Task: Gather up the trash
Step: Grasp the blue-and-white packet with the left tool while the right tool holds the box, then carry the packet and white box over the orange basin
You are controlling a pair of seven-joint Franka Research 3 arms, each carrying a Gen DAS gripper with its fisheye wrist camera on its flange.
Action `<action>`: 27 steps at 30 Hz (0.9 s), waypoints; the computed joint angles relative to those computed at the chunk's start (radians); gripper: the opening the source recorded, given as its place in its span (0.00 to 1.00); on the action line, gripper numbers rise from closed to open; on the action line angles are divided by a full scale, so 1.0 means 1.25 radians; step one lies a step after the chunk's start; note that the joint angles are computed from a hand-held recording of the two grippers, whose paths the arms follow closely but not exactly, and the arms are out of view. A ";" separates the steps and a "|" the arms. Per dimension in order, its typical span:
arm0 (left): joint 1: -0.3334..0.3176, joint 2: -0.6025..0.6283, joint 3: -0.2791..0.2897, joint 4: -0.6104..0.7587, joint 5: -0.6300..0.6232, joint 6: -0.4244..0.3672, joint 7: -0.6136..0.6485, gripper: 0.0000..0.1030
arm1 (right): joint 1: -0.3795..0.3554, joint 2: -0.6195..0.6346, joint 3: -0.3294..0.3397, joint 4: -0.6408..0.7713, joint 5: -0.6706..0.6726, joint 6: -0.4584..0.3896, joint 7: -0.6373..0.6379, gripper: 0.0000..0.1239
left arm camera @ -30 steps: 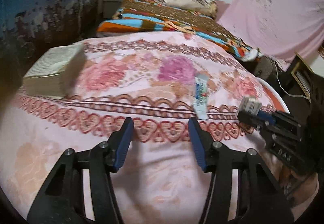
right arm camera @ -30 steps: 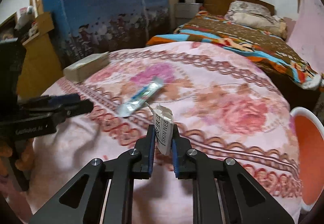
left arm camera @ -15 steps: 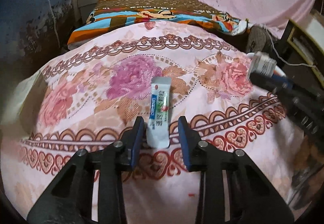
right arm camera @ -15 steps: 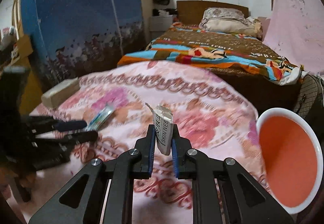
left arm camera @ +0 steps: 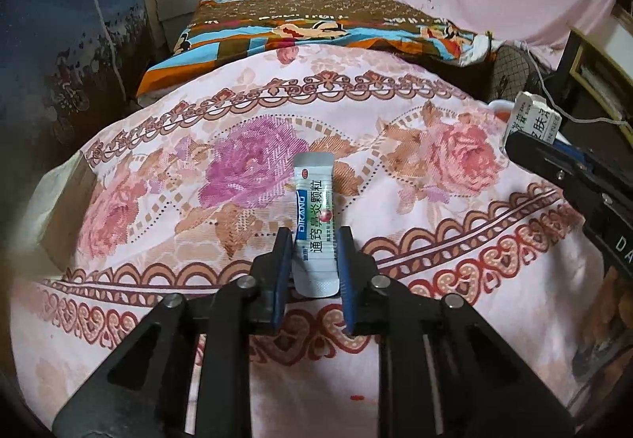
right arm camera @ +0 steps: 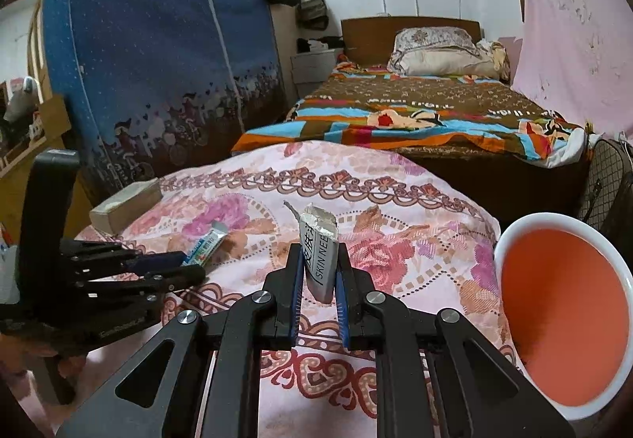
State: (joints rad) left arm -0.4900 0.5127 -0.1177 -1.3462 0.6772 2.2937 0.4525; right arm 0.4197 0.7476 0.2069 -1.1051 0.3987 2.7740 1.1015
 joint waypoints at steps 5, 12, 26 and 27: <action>-0.015 -0.015 0.016 -0.024 0.049 0.054 -0.066 0.07 | -0.032 -0.030 0.050 -0.062 0.047 0.067 -0.070 0.10; -0.057 -0.048 0.056 -0.053 0.251 0.149 -0.242 0.07 | -0.127 -0.065 0.198 -0.154 0.177 0.234 -0.249 0.10; -0.132 0.053 0.095 0.142 0.539 0.200 -0.321 0.07 | -0.473 0.102 0.739 -0.301 -0.075 0.745 -0.404 0.10; -0.137 0.069 0.098 0.167 0.542 0.205 -0.307 0.07 | -0.474 0.101 0.734 -0.301 -0.085 0.759 -0.392 0.10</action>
State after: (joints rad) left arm -0.6617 0.5990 0.0051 -1.1379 1.3546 2.5497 0.0688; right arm -0.1726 0.8735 1.1244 -1.4820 0.2931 3.7228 0.6112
